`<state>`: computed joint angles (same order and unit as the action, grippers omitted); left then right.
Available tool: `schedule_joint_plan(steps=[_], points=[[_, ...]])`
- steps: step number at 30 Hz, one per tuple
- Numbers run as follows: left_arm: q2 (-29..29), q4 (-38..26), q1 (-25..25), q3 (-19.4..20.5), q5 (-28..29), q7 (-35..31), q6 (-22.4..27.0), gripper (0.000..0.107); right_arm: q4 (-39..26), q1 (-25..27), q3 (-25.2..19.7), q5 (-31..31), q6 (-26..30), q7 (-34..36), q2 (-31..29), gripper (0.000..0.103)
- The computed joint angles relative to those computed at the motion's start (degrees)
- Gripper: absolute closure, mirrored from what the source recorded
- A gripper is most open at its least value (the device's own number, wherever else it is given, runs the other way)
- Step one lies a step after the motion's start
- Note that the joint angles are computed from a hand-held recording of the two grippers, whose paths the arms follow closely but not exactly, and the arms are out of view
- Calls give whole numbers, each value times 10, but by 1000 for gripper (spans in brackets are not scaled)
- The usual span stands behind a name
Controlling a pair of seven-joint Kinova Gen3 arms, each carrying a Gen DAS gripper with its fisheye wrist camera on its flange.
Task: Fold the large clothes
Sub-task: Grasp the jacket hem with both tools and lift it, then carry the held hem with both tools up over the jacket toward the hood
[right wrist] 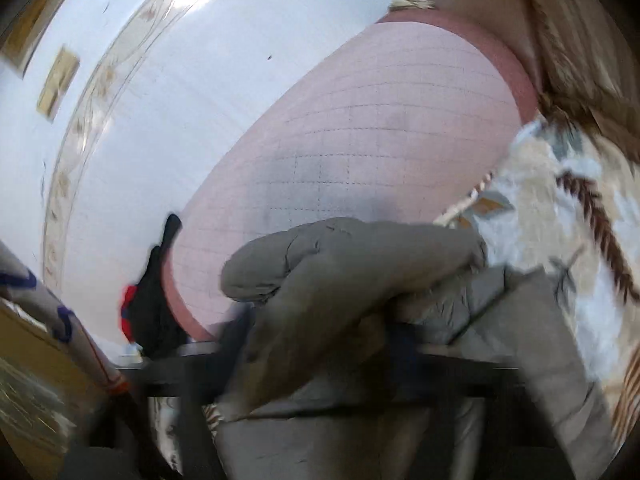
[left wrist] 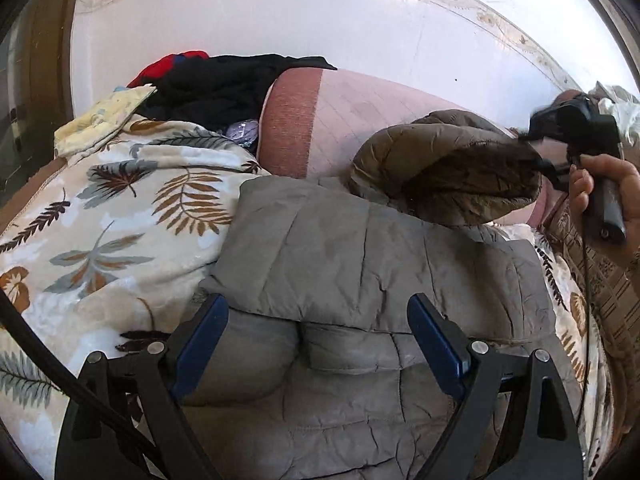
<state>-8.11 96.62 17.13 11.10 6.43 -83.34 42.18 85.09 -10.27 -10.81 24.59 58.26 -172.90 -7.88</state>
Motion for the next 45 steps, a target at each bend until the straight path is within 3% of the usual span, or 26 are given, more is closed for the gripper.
schedule_joint_plan(steps=[2,5,7,11,15,18,21,24,27,29,34,37,40,45], points=[[2,0,-1,9,-13,15,-4,17,4,-2,-5,-6,0,18,-6,86],[0,3,0,8,-13,30,-10,17,62,10,-56,32,-61,-25,-48,91],[-10,10,0,0,0,31,-20,17,95,11,-108,70,-83,-60,-76,92],[-22,20,0,-19,37,19,-34,17,140,14,-211,83,-89,-124,-119,94],[-16,18,-6,-6,25,31,-29,17,192,34,-317,81,-93,-213,-142,94],[-6,15,-6,8,2,43,-20,17,227,51,-376,80,-82,-257,-116,94],[5,11,0,13,-11,45,-11,17,286,64,-345,35,-143,-267,-98,94],[20,7,6,19,-30,49,-6,17,339,15,-269,36,-211,-294,-94,94],[32,4,15,23,-44,54,-3,17,346,-5,-242,38,-225,-275,-94,93],[38,3,22,25,-50,55,0,17,349,-19,-231,34,-227,-264,-104,86],[36,6,34,28,-69,64,-8,17,344,-48,-210,-16,-193,-193,-152,63],[35,7,37,27,-72,68,-11,17,326,-60,-217,-41,-140,-159,-184,63],[34,8,38,27,-75,73,-12,17,284,-5,-262,-54,-70,-89,-216,63],[32,10,41,31,-86,81,-15,17,196,50,-295,16,13,-4,-205,63]])
